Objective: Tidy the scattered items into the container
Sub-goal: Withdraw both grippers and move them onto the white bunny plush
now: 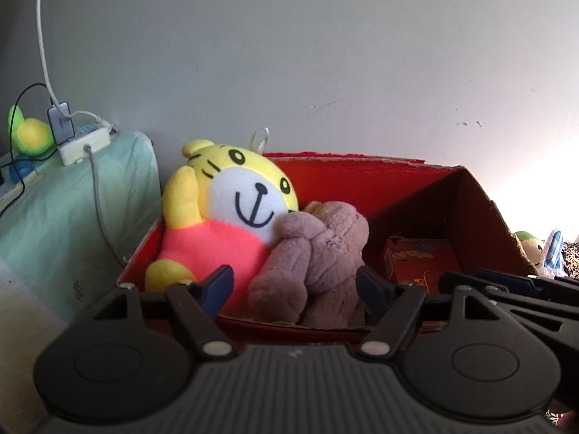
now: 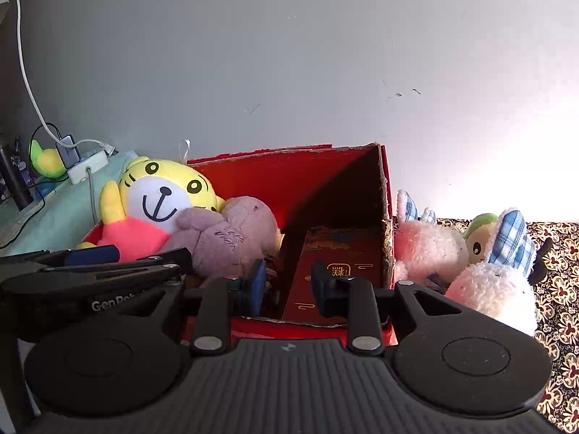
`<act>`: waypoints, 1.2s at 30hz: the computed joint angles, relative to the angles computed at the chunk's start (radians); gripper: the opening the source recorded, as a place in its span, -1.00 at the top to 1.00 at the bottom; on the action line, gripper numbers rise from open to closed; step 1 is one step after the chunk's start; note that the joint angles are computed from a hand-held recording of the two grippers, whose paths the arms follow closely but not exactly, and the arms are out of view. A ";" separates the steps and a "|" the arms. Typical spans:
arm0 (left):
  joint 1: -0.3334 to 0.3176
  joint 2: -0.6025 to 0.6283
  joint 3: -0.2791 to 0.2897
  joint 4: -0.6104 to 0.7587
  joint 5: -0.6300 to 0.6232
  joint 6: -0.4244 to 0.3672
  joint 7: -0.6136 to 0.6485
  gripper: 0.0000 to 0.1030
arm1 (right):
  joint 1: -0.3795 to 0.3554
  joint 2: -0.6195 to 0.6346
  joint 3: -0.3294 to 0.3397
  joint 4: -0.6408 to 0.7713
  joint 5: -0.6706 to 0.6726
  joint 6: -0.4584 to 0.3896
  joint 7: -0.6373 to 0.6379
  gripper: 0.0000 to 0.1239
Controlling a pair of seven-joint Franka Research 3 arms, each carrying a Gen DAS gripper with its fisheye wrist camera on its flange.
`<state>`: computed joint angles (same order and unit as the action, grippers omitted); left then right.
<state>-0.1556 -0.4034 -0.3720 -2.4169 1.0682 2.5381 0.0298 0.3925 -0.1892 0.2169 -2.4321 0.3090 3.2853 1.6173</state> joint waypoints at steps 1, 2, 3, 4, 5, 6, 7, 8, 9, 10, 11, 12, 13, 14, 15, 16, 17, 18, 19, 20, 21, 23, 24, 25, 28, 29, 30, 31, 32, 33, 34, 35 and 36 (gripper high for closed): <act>0.006 -0.014 -0.017 -0.004 0.034 -0.015 -0.015 -0.51 | 0.071 -0.003 -0.066 -0.005 0.011 0.009 -0.007 0.52; 0.008 -0.025 -0.028 -0.008 0.058 -0.030 -0.027 -0.56 | 0.110 -0.006 -0.101 -0.011 0.013 0.024 -0.012 0.52; 0.007 -0.037 -0.033 -0.014 0.074 -0.037 -0.040 -0.61 | 0.135 -0.011 -0.123 -0.021 0.011 0.044 -0.017 0.53; 0.005 -0.055 -0.028 -0.026 0.085 -0.027 -0.056 -0.63 | 0.167 -0.019 -0.153 -0.032 0.002 0.067 -0.019 0.53; 0.001 -0.072 -0.019 -0.039 0.087 -0.007 -0.071 -0.65 | 0.203 -0.026 -0.188 -0.042 -0.014 0.081 -0.014 0.53; 0.000 -0.086 -0.012 -0.050 0.085 0.012 -0.081 -0.65 | 0.244 -0.035 -0.231 -0.051 -0.037 0.089 -0.004 0.53; -0.001 -0.104 -0.005 -0.065 0.082 0.038 -0.096 -0.66 | 0.291 -0.045 -0.282 -0.062 -0.063 0.096 0.011 0.53; 0.001 -0.119 -0.003 -0.078 0.083 0.062 -0.111 -0.66 | 0.326 -0.053 -0.320 -0.071 -0.087 0.103 0.028 0.53; 0.003 -0.134 -0.005 -0.090 0.083 0.083 -0.122 -0.67 | 0.361 -0.063 -0.360 -0.083 -0.113 0.110 0.047 0.53; 0.008 -0.145 -0.012 -0.098 0.084 0.096 -0.132 -0.67 | 0.385 -0.073 -0.389 -0.097 -0.138 0.120 0.065 0.53; 0.013 -0.155 -0.023 -0.104 0.089 0.104 -0.141 -0.67 | 0.396 -0.082 -0.405 -0.110 -0.159 0.131 0.080 0.53; 0.018 -0.165 -0.034 -0.110 0.098 0.112 -0.149 -0.67 | 0.407 -0.093 -0.422 -0.127 -0.181 0.147 0.095 0.53; 0.020 -0.178 -0.044 -0.118 0.106 0.121 -0.156 -0.67 | 0.417 -0.106 -0.438 -0.145 -0.206 0.164 0.109 0.53; 0.020 -0.191 -0.055 -0.126 0.117 0.129 -0.161 -0.67 | 0.415 -0.119 -0.443 -0.163 -0.226 0.179 0.118 0.53; 0.018 -0.204 -0.063 -0.135 0.127 0.139 -0.161 -0.67 | 0.404 -0.132 -0.438 -0.183 -0.241 0.198 0.125 0.53; 0.017 -0.216 -0.073 -0.144 0.138 0.149 -0.164 -0.66 | 0.384 -0.148 -0.425 -0.208 -0.251 0.219 0.126 0.53; 0.012 -0.227 -0.075 -0.154 0.144 0.166 -0.161 -0.66 | 0.364 -0.161 -0.411 -0.228 -0.258 0.235 0.130 0.53; 0.006 -0.234 -0.074 -0.163 0.146 0.190 -0.157 -0.66 | 0.347 -0.177 -0.402 -0.252 -0.266 0.249 0.138 0.53; 0.001 -0.239 -0.074 -0.170 0.145 0.212 -0.154 -0.66 | 0.334 -0.195 -0.401 -0.279 -0.277 0.264 0.151 0.53; 0.000 -0.245 -0.080 -0.177 0.147 0.233 -0.158 -0.65 | 0.320 -0.210 -0.398 -0.301 -0.286 0.273 0.164 0.53; 0.002 -0.248 -0.087 -0.182 0.153 0.256 -0.162 -0.64 | 0.295 -0.224 -0.383 -0.321 -0.286 0.276 0.172 0.53; 0.001 -0.246 -0.100 -0.186 0.156 0.299 -0.157 -0.60 | 0.242 -0.255 -0.349 -0.361 -0.272 0.276 0.179 0.53; 0.003 -0.239 -0.104 -0.185 0.161 0.328 -0.154 -0.57 | 0.225 -0.269 -0.342 -0.378 -0.266 0.269 0.183 0.53; 0.009 -0.230 -0.110 -0.184 0.167 0.357 -0.153 -0.55 | 0.205 -0.284 -0.334 -0.397 -0.256 0.258 0.185 0.53; 0.025 -0.160 -0.133 -0.157 0.169 0.441 -0.139 -0.44 | 0.164 -0.310 -0.323 -0.437 -0.218 0.220 0.196 0.53; 0.039 -0.135 -0.146 -0.143 0.177 0.469 -0.145 -0.40 | 0.159 -0.315 -0.327 -0.444 -0.207 0.202 0.199 0.53; 0.064 -0.107 -0.168 -0.124 0.199 0.498 -0.166 -0.39 | 0.153 -0.321 -0.330 -0.454 -0.194 0.185 0.202 0.53; 0.083 -0.084 -0.184 -0.108 0.217 0.516 -0.180 -0.39 | 0.151 -0.331 -0.338 -0.469 -0.179 0.173 0.208 0.53; 0.099 -0.045 -0.202 -0.083 0.237 0.529 -0.194 -0.39 | 0.157 -0.337 -0.354 -0.477 -0.172 0.164 0.210 0.54; 0.103 -0.015 -0.209 -0.066 0.251 0.531 -0.203 -0.37 | 0.159 -0.342 -0.365 -0.484 -0.165 0.158 0.209 0.54; 0.107 0.022 -0.214 -0.043 0.275 0.537 -0.223 -0.36 | 0.151 -0.350 -0.366 -0.496 -0.154 0.154 0.207 0.54; 0.106 0.061 -0.209 -0.021 0.296 0.549 -0.237 -0.36 | 0.146 -0.351 -0.367 -0.502 -0.147 0.157 0.204 0.54; 0.100 0.099 -0.200 0.000 0.308 0.558 -0.240 -0.36 | 0.149 -0.352 -0.376 -0.507 -0.144 0.161 0.201 0.53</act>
